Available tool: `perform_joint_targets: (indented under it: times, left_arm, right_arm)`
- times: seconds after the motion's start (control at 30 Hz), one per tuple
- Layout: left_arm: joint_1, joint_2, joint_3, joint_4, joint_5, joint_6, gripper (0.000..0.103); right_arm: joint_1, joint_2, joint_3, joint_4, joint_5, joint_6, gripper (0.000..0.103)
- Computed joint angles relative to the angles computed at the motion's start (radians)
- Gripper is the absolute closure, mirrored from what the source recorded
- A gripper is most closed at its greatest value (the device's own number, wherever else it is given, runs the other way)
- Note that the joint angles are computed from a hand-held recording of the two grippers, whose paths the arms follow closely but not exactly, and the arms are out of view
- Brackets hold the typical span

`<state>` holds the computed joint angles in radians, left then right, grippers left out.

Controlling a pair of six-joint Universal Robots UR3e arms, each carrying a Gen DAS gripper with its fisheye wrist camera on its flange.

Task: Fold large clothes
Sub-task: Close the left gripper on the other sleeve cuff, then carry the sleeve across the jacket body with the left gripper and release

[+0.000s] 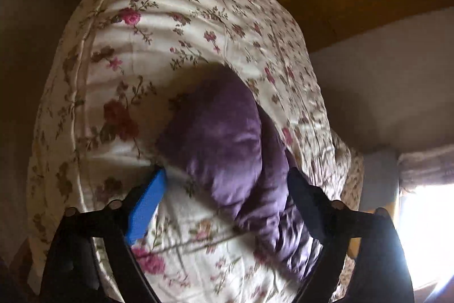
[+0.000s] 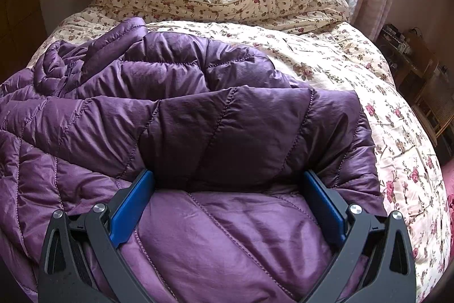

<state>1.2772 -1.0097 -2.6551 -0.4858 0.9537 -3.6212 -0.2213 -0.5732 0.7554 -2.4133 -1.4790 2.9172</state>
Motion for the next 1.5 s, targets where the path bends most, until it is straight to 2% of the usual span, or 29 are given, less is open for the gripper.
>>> perform_joint_targets:
  times: [0.03, 0.1, 0.2, 0.23, 0.37, 0.43, 0.73, 0.97, 1.17, 1.3, 1.5]
  left_arm:
    - [-0.021, -0.041, 0.017, 0.032, 0.022, -0.005, 0.034]
    - [-0.068, -0.141, 0.068, 0.082, 0.074, 0.000, 0.070]
    - [-0.117, -0.238, 0.114, 0.128, 0.109, 0.016, 0.085]
    - [-0.153, -0.258, 0.134, 0.147, 0.136, 0.018, 0.088]
    - [-0.375, -0.360, 0.283, 0.194, 0.268, 0.042, 0.089]
    - [-0.462, -0.423, 0.352, 0.222, 0.299, 0.037, 0.089]
    - [-0.836, -0.740, 0.733, 0.249, 0.322, -0.036, 0.089]
    - [-1.105, -1.031, 1.155, 0.137, 0.337, -0.051, 0.089]
    - [-1.281, -1.262, 1.522, 0.006, 0.308, -0.048, 0.089]
    - [-1.344, -1.390, 1.742, -0.078, 0.275, -0.030, 0.089]
    - [-1.400, -1.599, 2.075, -0.200, 0.171, -0.014, 0.089]
  right_arm:
    - [0.000, 0.001, -0.001, 0.000, 0.000, 0.000, 0.002]
    - [0.000, 0.001, 0.000, -0.001, -0.001, 0.000, 0.002]
    - [0.001, 0.001, 0.001, -0.003, -0.001, 0.001, 0.002]
    - [0.000, 0.001, 0.001, -0.004, -0.001, 0.000, 0.002]
    - [0.001, 0.001, 0.002, -0.005, 0.000, 0.001, 0.002]
    - [0.001, 0.001, 0.003, -0.007, 0.000, 0.001, 0.002]
    - [-0.005, -0.007, 0.013, -0.007, 0.009, 0.000, 0.002]
    - [-0.005, -0.006, 0.013, -0.009, 0.010, 0.001, 0.002]
    - [-0.006, -0.005, 0.014, -0.010, 0.014, 0.003, 0.002]
    - [-0.005, -0.002, 0.009, -0.008, 0.018, 0.007, 0.002]
    - [-0.005, -0.002, 0.012, -0.012, 0.021, 0.008, 0.002]
